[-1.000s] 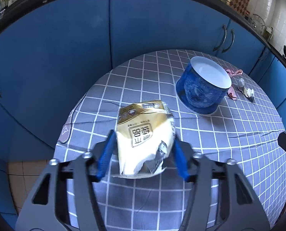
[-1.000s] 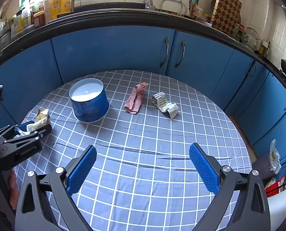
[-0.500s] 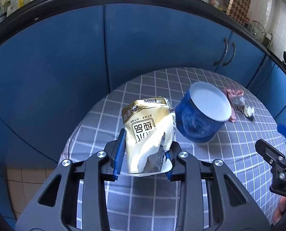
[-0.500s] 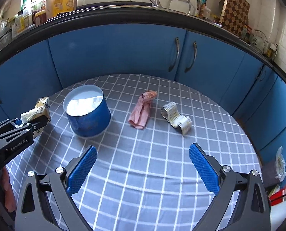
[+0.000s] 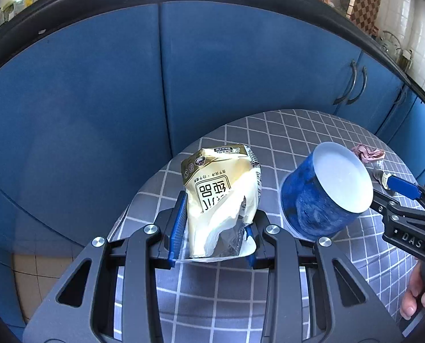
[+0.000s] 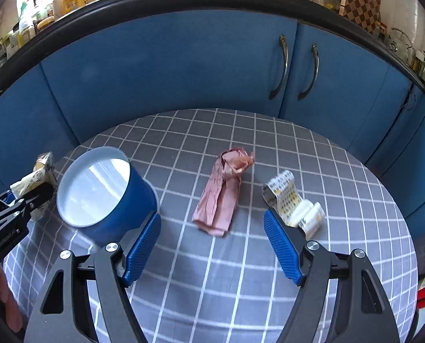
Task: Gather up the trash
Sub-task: 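Grasp the pink tissue with the right tool while the left tool holds the snack bag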
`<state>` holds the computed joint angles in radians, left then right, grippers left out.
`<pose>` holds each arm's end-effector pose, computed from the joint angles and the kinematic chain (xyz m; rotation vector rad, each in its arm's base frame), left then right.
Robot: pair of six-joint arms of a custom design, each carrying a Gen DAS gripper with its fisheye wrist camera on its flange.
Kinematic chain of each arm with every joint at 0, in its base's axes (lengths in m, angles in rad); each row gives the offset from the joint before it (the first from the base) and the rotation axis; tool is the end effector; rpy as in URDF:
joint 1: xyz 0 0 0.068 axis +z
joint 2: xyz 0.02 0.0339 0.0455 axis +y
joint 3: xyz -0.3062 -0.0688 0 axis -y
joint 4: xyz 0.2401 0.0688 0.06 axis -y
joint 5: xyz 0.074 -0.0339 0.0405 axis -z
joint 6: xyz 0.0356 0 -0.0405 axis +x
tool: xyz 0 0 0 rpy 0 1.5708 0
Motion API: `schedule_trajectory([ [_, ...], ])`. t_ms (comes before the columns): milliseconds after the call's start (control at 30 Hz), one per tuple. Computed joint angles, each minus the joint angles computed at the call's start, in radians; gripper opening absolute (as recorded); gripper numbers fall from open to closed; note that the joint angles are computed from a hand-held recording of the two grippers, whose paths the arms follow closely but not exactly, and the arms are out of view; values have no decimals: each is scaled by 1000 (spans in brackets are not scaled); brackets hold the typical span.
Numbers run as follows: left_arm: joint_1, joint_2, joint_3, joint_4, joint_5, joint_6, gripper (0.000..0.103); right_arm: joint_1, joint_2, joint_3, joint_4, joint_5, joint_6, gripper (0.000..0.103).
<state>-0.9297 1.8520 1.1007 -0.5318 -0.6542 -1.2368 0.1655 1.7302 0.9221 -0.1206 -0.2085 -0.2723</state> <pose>0.2269 -0.2679 0.1896 -0.4905 2.3871 0.0754 0.3371 0.0638 0.1965 -0.6233 2.4041 0.2153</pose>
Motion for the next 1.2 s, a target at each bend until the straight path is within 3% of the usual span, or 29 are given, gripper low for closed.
schedule_trajectory([
  [133,18,7,-3,17,7,17,35,8,34,27,1,8,1,72],
  [267,35,12,-3,29,13,31,35,15,70,51,-17,21,-1,50],
  [333,41,14,-4,37,18,37,35,10,82,53,-11,0,3,46],
  [500,41,21,4,29,24,41,35,30,84,50,-5,-2,-15,20],
  [567,37,18,6,20,20,36,35,41,67,33,3,8,-30,14],
  [900,-26,-15,21,-55,-15,-31,35,-21,-77,-39,-80,-41,-54,13],
  [1200,-158,-21,111,-210,-60,-147,35,-123,-314,-137,-196,-86,-128,13],
])
